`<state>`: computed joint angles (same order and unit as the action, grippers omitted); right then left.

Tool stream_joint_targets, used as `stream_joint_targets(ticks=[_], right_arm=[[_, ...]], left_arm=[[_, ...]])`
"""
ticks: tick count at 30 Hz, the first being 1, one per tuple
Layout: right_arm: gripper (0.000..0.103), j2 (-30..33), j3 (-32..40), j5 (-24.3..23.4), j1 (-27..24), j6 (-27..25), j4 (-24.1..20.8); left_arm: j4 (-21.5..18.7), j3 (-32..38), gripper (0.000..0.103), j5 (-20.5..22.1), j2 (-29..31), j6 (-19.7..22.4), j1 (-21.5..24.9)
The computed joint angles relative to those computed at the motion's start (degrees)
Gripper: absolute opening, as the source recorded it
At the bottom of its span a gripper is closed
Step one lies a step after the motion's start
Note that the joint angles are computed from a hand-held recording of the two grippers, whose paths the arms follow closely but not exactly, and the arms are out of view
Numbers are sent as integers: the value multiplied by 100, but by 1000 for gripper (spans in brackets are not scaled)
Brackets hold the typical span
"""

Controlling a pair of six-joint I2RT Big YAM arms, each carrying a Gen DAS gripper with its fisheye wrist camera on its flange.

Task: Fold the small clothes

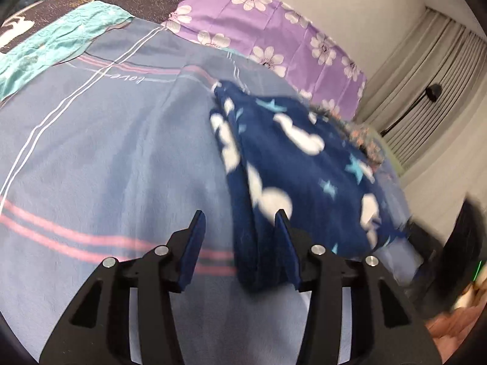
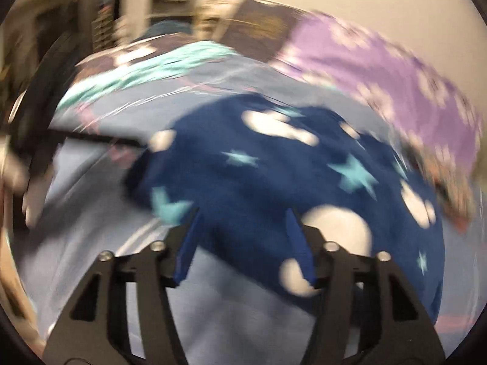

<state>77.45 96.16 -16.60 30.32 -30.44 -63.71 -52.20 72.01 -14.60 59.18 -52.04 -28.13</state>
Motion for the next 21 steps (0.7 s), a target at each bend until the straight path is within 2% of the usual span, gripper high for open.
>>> stream_joint_targets(ticks=[2, 4, 6, 7, 9, 10, 12, 13, 16, 21], right_arm=[[59, -51, -166, 248, 396, -349, 67], [59, -130, -365, 502, 690, -642, 256], [59, -154, -489, 771, 948, -805, 431], [59, -188, -553, 849, 1002, -830, 456], [59, -152, -585, 1062, 1093, -899, 488], [59, -142, -627, 1201, 1137, -947, 539], [59, -100, -650, 1116, 1111, -1022, 519], [59, -74, -661, 1067, 1098, -1055, 569], [62, -106, -738, 1015, 1063, -1205, 657], [65, -94, -905, 1679, 1419, -1390, 1338]], left_arm=[[287, -10, 48, 599, 48, 170, 367], [664, -60, 48, 1515, 200, 209, 816], [1036, -144, 48, 2300, 369, 39, 1194], [1168, -176, 49, 2565, 458, -58, 1337], [1692, -344, 53, 3168, 620, -305, 1648], [1937, -423, 54, 3355, 670, -423, 1745], [2292, -498, 54, 3551, 757, -530, 1851], [2338, -466, 54, 3584, 818, -517, 1871], [2233, -217, 55, 3718, 1084, -343, 1922], [2071, 241, 57, 3948, 1547, -272, 2063]])
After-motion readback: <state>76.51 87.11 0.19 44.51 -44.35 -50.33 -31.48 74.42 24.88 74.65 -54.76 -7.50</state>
